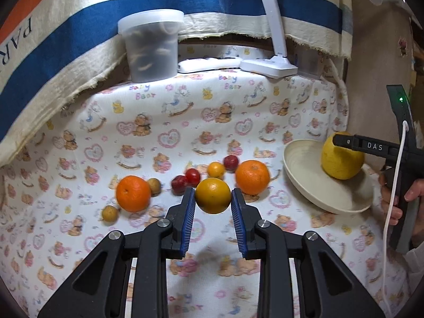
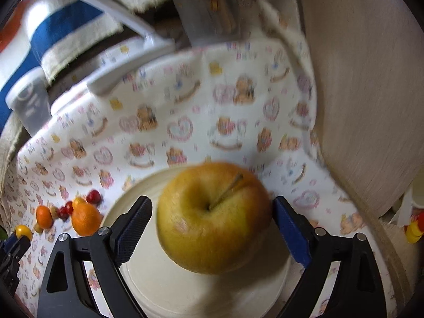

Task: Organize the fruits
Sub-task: 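Lower the apple onto the white plate and open the right tool while the left tool carries the tangerine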

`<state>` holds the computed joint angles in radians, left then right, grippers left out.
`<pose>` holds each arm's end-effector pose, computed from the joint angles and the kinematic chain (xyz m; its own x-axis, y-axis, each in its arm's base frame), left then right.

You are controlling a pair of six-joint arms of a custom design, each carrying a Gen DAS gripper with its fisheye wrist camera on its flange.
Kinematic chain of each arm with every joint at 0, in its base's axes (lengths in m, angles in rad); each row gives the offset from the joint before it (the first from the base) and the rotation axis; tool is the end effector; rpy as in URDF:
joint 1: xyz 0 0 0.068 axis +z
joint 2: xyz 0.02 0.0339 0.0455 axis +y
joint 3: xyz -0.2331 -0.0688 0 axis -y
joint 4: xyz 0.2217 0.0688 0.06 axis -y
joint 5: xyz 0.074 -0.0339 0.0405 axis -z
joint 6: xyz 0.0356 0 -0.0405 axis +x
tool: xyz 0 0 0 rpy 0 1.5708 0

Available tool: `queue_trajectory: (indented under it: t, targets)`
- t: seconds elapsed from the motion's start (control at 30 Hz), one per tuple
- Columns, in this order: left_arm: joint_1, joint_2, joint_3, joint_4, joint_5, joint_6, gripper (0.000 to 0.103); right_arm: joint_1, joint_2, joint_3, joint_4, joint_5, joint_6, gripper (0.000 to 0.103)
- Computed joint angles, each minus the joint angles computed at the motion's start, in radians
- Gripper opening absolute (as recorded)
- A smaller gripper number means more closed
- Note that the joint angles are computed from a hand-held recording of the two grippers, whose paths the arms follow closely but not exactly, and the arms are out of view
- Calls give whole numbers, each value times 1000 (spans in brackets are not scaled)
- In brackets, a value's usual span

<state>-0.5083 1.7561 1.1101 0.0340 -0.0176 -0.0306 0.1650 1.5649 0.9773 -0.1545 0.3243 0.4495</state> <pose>0.3199 -0.1775 0.1941 -0.5161 0.2525 -0.8184 0.4585 0.8886 -0.0149 0.3134 0.0407 0.2008 -0.5674 0.3231 -0.7574 0.3581 0.9251 0.1263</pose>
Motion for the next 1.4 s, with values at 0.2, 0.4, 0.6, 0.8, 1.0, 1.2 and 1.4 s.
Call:
queue_trajectory:
  t: [0.2, 0.4, 0.6, 0.8, 1.0, 1.2, 1.4]
  targets:
    - [-37, 8, 49, -29, 21, -5, 27, 30, -104, -42, 38, -1, -37, 101]
    - [-91, 107, 196, -110, 16, -15, 27, 56, -64, 32, -73, -27, -69, 101]
    - [-149, 223, 354, -189, 39, -35, 27, 13, -198, -44, -45, -1, -31, 101]
    - [-201, 324, 527, -284, 71, -54, 27, -118, -183, 21, -166, -236, -64, 101]
    - [-236, 413, 668, -362, 76, -64, 27, -188, -162, 32, -200, -289, -62, 101]
    - [-247, 484, 748, -416, 59, -71, 27, -245, -176, 24, -198, -354, -24, 101]
    - [-243, 518, 786, -448, 40, -79, 27, -219, -181, 36, -218, -281, -15, 101]
